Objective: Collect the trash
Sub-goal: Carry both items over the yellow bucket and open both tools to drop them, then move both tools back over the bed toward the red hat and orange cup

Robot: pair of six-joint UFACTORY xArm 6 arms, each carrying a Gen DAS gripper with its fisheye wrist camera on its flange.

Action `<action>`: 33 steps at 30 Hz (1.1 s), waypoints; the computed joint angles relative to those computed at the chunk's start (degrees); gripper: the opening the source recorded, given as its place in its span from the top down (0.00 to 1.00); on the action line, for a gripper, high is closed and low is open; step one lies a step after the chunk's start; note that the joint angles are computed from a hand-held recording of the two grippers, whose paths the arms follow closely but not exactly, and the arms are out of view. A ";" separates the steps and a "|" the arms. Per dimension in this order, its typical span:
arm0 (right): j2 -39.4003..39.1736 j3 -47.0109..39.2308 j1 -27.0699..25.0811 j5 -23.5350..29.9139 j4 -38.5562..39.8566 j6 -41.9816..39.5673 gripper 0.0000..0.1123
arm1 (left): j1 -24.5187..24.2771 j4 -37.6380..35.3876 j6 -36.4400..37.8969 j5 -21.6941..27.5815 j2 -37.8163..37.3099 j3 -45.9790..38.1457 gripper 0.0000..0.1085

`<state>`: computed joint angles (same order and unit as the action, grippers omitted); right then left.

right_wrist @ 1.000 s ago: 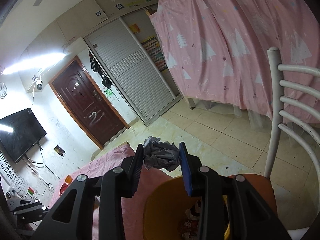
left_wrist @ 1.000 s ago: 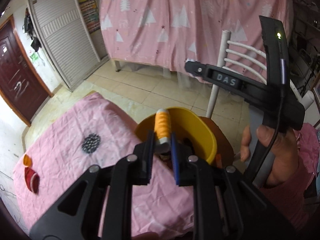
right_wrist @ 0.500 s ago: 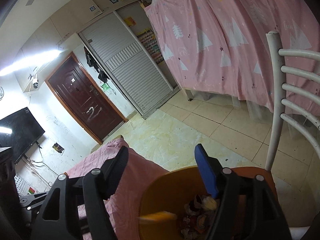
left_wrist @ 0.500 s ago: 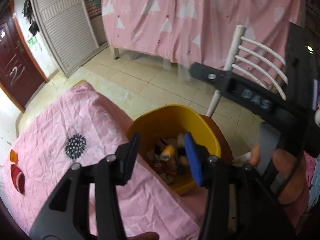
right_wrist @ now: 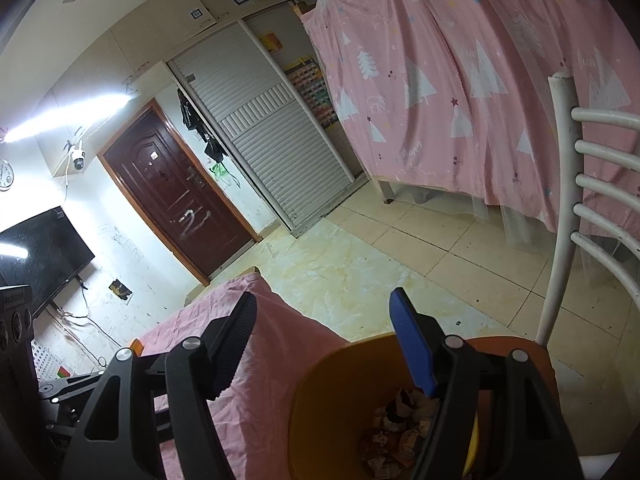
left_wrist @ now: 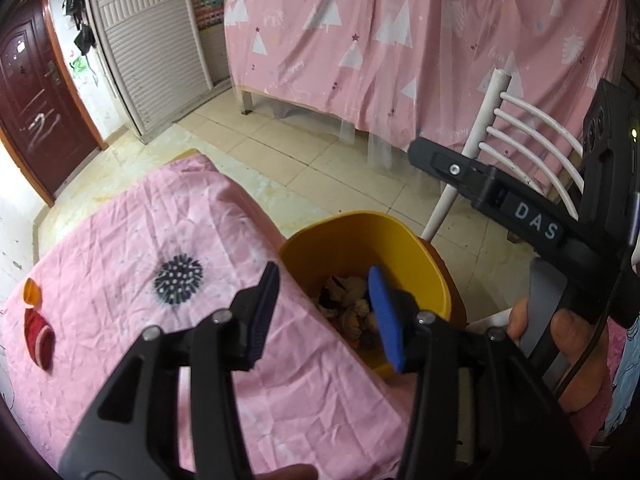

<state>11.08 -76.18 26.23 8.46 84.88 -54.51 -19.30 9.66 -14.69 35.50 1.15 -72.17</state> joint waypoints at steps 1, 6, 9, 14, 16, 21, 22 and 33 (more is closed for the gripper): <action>-0.20 0.10 0.09 0.03 0.17 -0.17 0.44 | 0.20 -0.05 0.08 -0.08 -0.46 0.35 0.59; -0.59 0.48 1.61 -0.92 -3.03 2.79 0.44 | 2.10 -0.03 0.56 -1.64 -3.93 3.14 0.59; -0.04 0.06 2.60 -1.40 -8.84 7.87 0.44 | 3.40 -0.21 0.72 -1.97 -6.14 4.86 0.59; 1.53 -2.21 4.71 -1.75 -18.49 16.16 0.44 | 7.18 -2.28 2.33 -3.15 -10.66 8.73 0.59; 2.36 -3.29 5.65 -1.81 -22.15 19.14 0.44 | 9.05 -3.16 2.95 -3.79 -12.30 10.30 0.59; 5.21 -6.88 7.80 -1.09 -33.98 29.00 0.44 | 13.36 -5.81 5.10 -4.55 -15.64 13.38 0.59; 6.18 -8.09 8.33 -0.64 -37.04 31.50 0.44 | 14.34 -6.39 5.62 -4.70 -16.49 14.17 0.59; 14.90 -20.84 12.63 5.00 -58.21 48.59 0.44 | 25.08 -13.69 13.53 -6.11 -21.05 18.96 0.59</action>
<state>25.98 -97.02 38.86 13.47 26.67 -5.91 5.78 -4.03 -1.16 29.39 -19.90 -53.21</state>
